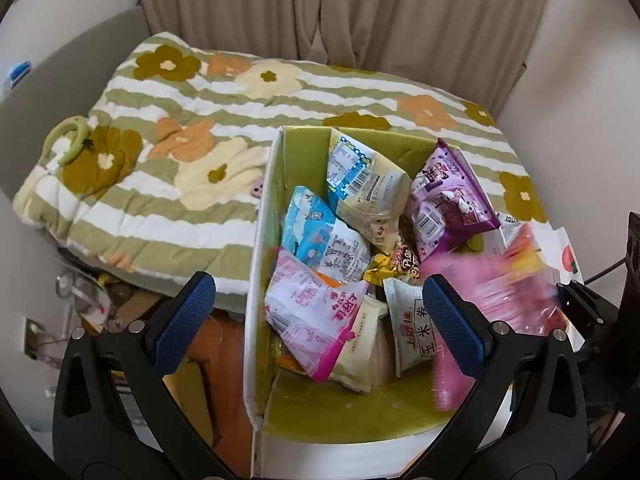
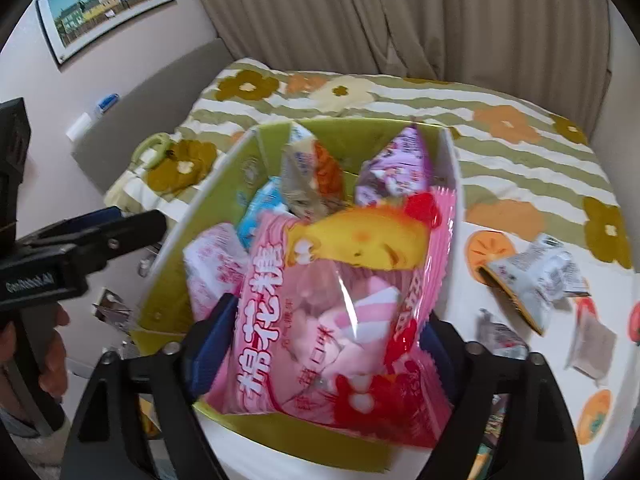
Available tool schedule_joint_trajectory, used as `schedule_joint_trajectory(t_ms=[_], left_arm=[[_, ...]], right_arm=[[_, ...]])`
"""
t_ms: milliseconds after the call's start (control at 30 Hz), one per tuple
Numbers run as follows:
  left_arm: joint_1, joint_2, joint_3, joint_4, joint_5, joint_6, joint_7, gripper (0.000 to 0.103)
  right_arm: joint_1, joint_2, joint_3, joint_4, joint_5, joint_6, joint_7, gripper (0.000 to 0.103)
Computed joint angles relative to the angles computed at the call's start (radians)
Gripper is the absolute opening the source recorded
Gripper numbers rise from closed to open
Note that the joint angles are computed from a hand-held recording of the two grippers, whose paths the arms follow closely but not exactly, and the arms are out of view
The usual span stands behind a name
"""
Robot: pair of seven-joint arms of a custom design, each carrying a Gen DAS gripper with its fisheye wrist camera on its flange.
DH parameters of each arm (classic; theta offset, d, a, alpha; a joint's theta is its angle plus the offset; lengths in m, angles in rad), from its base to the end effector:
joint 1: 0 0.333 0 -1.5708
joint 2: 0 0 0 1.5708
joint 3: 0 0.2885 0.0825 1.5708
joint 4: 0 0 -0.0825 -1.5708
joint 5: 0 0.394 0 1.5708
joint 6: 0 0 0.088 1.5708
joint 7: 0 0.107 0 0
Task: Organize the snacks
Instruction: 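Carry both bags into the green box and open both tools to release them, then move both tools back from the box to the remaining snacks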
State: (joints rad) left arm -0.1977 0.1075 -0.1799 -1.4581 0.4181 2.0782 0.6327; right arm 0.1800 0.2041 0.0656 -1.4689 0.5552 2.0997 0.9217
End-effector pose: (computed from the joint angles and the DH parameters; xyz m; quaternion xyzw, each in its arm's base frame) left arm 0.6005 -0.2087 0.6505 -0.8061 0.5012 -0.2227 0.2222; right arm 0.6396 0.1820 0.5874 -0.8561 0.3932 -0.0228 0.3346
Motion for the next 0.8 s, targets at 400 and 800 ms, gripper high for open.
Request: schedule_joint_trajectory(t_ms=[400,800], left_arm=[[0.0,-0.065,-0.011,-0.077,0.033,0.029,-0.058,0.103],[-0.011,-0.093,-0.03,-0.087,0.067,0.067,-0.028,0.103]], right_arm=[[0.009,-0.074,-0.007,-0.087,0.019,0.034,-0.062,0.103],[0.013,-0.202,-0.03,-0.219,0.031,0.146,-0.049,0.103]])
